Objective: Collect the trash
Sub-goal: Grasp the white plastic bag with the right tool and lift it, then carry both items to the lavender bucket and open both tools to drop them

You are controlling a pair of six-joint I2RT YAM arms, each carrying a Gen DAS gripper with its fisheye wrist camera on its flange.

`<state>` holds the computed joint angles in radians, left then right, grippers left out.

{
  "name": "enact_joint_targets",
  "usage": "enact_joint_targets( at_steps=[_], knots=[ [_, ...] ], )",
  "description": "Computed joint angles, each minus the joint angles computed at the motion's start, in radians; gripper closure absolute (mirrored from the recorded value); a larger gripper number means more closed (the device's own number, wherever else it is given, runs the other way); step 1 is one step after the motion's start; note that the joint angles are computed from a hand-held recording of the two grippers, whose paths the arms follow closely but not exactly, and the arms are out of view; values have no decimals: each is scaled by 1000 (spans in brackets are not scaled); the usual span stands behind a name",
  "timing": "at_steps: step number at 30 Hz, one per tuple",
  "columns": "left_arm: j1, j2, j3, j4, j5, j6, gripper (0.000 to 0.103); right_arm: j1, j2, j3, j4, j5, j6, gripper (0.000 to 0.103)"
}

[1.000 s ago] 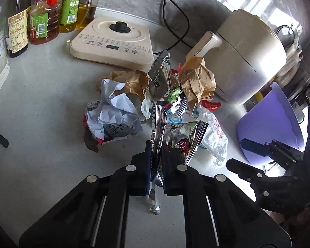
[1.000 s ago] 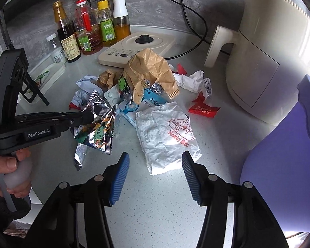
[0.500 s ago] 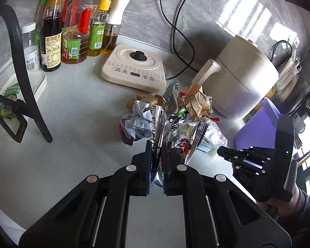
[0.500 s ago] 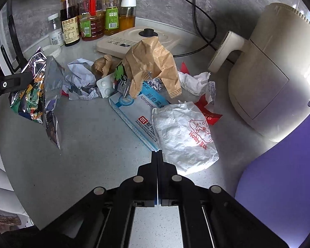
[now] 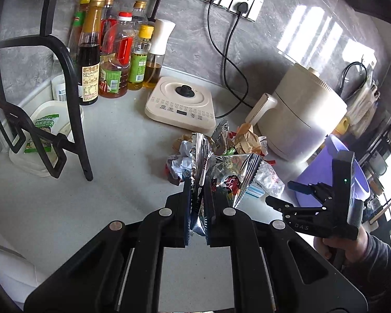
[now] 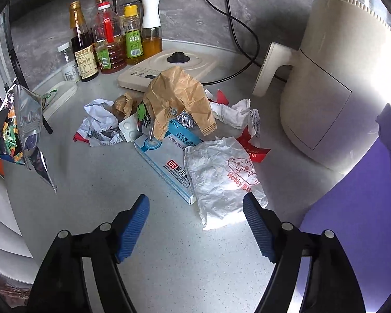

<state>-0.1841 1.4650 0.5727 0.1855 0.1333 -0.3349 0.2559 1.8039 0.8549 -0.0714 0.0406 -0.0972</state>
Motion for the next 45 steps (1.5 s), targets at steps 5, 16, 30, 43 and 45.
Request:
enact_joint_targets(
  at_steps=[5, 16, 30, 43, 45],
  knots=[
    [62, -28, -71, 23, 22, -12, 94, 17, 94, 69, -31, 77, -55, 25],
    [94, 24, -99, 123, 73, -35, 94, 49, 51, 65, -100, 123, -95, 97],
    [-2, 88, 107, 76, 77, 17, 94, -2, -444, 25, -272, -37, -27, 97],
    [-156, 180, 349, 22, 104, 39, 94, -264, -649, 122, -420, -146, -35, 97],
    [-179, 206, 390, 12, 108, 44, 94, -306, -663, 122, -423, -148, -40, 97]
  ],
)
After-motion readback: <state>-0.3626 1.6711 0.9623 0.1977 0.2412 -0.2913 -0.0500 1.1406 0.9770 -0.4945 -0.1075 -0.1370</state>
